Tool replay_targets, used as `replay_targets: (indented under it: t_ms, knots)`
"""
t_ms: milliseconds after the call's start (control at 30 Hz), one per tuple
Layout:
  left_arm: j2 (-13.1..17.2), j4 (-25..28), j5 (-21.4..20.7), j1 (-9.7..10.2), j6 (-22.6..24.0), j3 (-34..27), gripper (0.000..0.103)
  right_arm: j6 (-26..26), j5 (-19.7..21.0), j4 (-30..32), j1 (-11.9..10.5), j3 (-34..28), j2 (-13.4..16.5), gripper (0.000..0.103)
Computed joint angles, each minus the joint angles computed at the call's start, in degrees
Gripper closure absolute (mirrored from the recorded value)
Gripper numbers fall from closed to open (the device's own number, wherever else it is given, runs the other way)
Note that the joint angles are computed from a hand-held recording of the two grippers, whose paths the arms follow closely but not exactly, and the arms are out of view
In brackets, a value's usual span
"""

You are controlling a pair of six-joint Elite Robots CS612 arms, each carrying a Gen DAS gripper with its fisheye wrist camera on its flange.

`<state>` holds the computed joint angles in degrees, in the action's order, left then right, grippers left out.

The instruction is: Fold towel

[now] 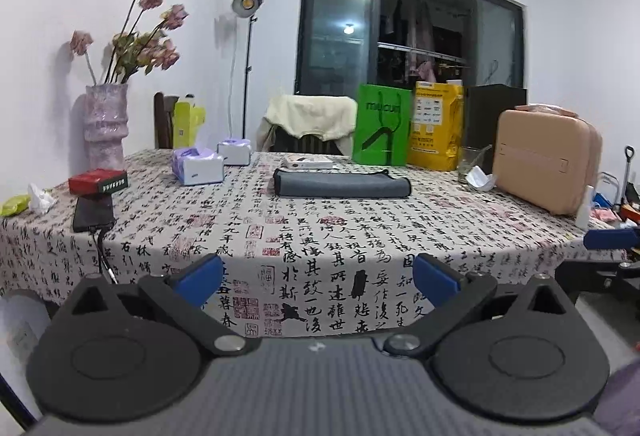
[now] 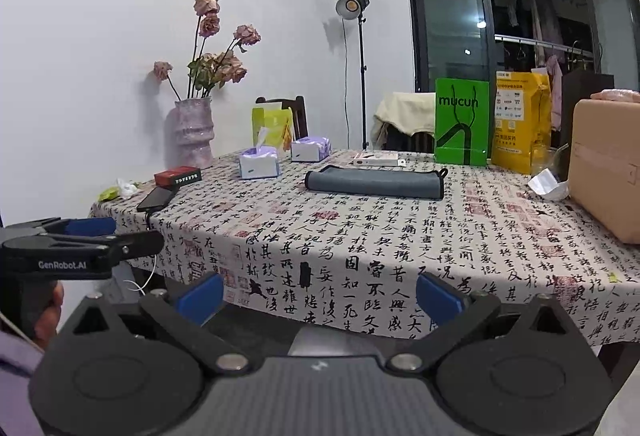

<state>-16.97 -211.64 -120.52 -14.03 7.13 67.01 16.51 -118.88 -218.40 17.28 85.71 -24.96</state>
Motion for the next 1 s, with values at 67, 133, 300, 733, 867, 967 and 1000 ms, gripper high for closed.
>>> replay_targets:
  t_ms: [67,133,300,733,867,967,1000]
  knots:
    - [-0.1,-0.4,-0.6,0.27,0.8,0.4,0.000,-1.2,-0.9,-0.3,0.3,0.2,-0.1,0.000]
    - [-0.1,-0.7,-0.9,0.43,0.9,0.8,0.000,-2.0,-1.4,-0.5,0.6,0.4,-0.2,0.000]
    - [0.7,-3.6,-0.7,0.38,-1.4,1.3,0.000,-2.1,-1.3,-1.7,0.8,0.7,0.2,0.000]
    - [1.5,-4.2,1.1,0.24,-2.1,1.2,0.000,-0.8,-1.1,-3.4,0.8,0.4,1.6,0.000]
    - [1.5,-3.5,1.0,0.18,-1.0,1.3,0.000,-0.3,-0.6,-3.1,0.8,0.0,1.9,0.000]
    - [1.6,-3.3,1.3,0.13,-0.7,1.2,0.000,0.1,0.0,-2.5,0.6,-0.3,2.1,0.000]
    - [1.6,-3.4,1.3,0.12,-0.7,1.2,0.000,0.2,0.1,-2.4,0.6,-0.4,2.1,0.000]
